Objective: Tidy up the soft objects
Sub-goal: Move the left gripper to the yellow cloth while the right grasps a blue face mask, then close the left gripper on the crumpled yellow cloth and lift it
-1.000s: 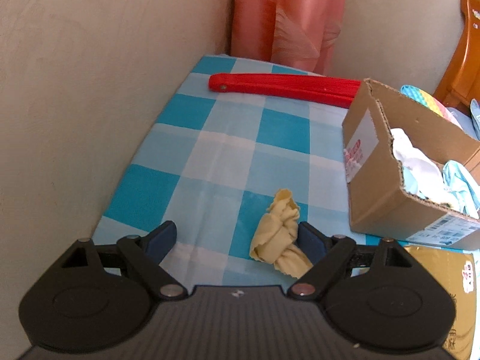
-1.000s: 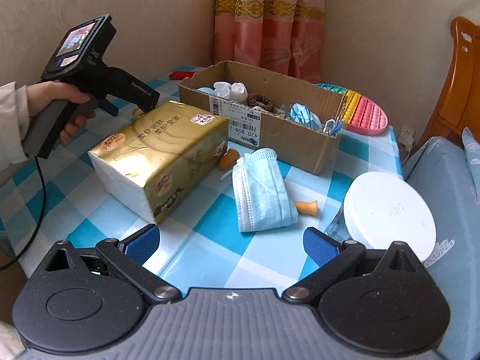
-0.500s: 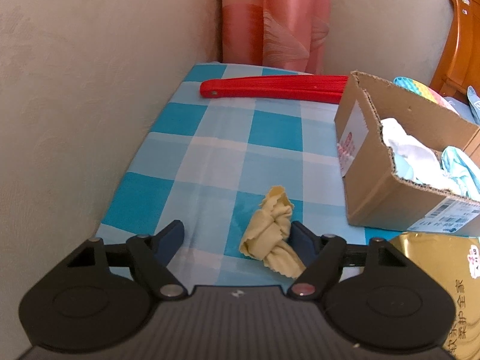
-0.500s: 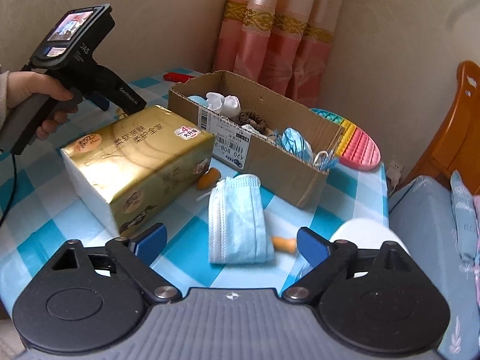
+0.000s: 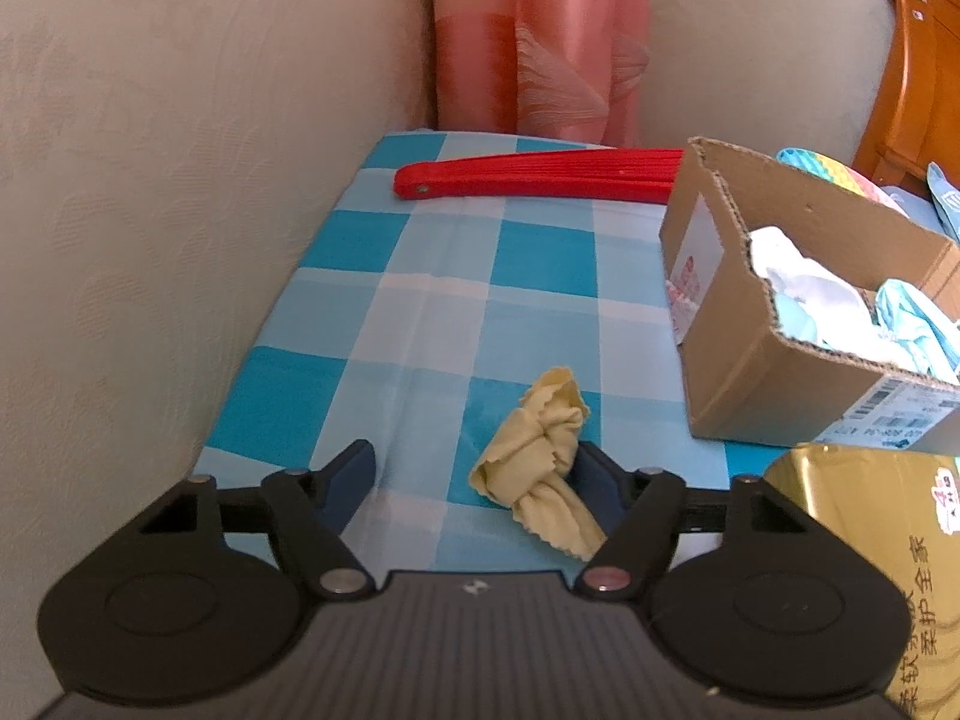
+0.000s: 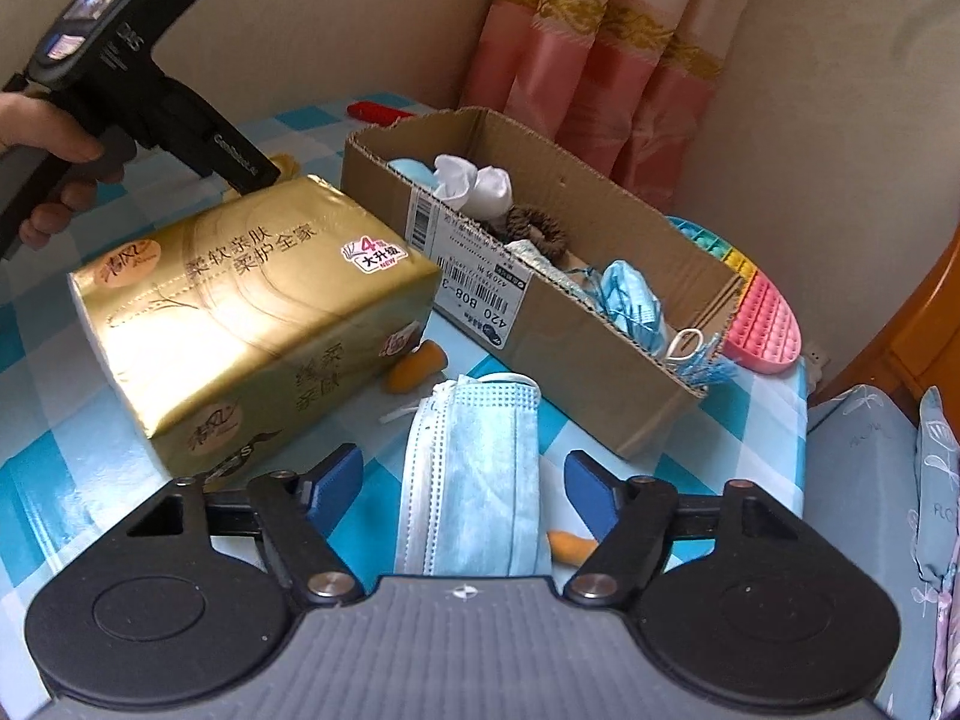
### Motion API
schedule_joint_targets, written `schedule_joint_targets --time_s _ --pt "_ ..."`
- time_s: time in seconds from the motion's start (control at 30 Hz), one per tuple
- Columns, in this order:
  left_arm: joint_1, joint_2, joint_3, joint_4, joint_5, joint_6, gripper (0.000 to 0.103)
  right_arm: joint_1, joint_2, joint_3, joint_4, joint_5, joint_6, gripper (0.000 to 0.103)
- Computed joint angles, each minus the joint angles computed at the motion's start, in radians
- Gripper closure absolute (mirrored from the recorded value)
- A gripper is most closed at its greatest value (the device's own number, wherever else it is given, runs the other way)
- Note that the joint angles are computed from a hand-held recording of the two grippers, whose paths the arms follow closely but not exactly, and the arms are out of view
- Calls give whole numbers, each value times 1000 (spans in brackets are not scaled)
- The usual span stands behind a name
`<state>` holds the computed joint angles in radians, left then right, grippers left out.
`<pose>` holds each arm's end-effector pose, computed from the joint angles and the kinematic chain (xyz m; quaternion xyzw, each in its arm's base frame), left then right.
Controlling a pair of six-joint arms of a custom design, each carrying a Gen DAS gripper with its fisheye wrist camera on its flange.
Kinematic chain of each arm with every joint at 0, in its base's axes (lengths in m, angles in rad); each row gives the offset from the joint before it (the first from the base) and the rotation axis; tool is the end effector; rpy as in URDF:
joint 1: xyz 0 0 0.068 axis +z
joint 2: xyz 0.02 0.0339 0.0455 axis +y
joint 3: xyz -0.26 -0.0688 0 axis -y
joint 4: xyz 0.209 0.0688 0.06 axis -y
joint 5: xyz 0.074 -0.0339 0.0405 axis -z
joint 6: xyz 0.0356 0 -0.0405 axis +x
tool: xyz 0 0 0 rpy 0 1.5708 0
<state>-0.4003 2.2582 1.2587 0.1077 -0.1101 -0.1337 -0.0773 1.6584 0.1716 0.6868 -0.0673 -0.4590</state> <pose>0.3857 -0.1590 0.0860 0.1070 0.9356 -0.0377 0.3344 0.1960 -0.0128 0.0907 -0.1881 0.9069 -0.0695 0.3705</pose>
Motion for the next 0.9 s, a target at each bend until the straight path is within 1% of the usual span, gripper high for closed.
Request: schedule_joint_targets --time_s 0.03,0.1,0.27,0.3,0.33,0.37,0.43,0.5,0.6,0.67,0.7,0.73,0.87,0.9 --pt "-1 -3 -4 4 2 1 35 1 14 15 -7 0 -1 28" --pt "-1 -9 -14 16 9 5 39 8 35 32 -10 10 5 28" --pt "-7 -24 -34 37 24 14 41 8 67 66 -37 15 25 34" --pt "-7 -26 -35 39 27 15 45 8 73 71 -41 14 27 35" --pt "-8 -26 -36 41 29 15 47 4 75 74 -46 10 26 40" --pt "-8 -27 -36 41 34 16 50 5 79 78 -54 9 28 43" --pt "-7 -28 -37 42 41 19 56 -1 77 79 -62 -2 32 51" --pt "-6 -28 -35 40 46 21 57 3 63 68 -61 2 35 53" --pt "-8 -31 -37 35 43 25 61 1 32 49 -64 6 46 60" --pt "-8 -38 -47 41 44 26 62 -1 -4 28 -77 -2 54 61" --pt "-9 -41 -52 46 41 31 67 -6 -24 16 -85 -15 54 62" --pt "-11 -42 -53 46 37 34 69 -6 -44 3 -94 -20 57 63" --pt "-10 -56 -66 47 45 35 71 4 -125 -55 -119 -26 63 64" --pt "-11 -61 -71 48 45 38 75 3 -143 -67 -127 -30 65 64"
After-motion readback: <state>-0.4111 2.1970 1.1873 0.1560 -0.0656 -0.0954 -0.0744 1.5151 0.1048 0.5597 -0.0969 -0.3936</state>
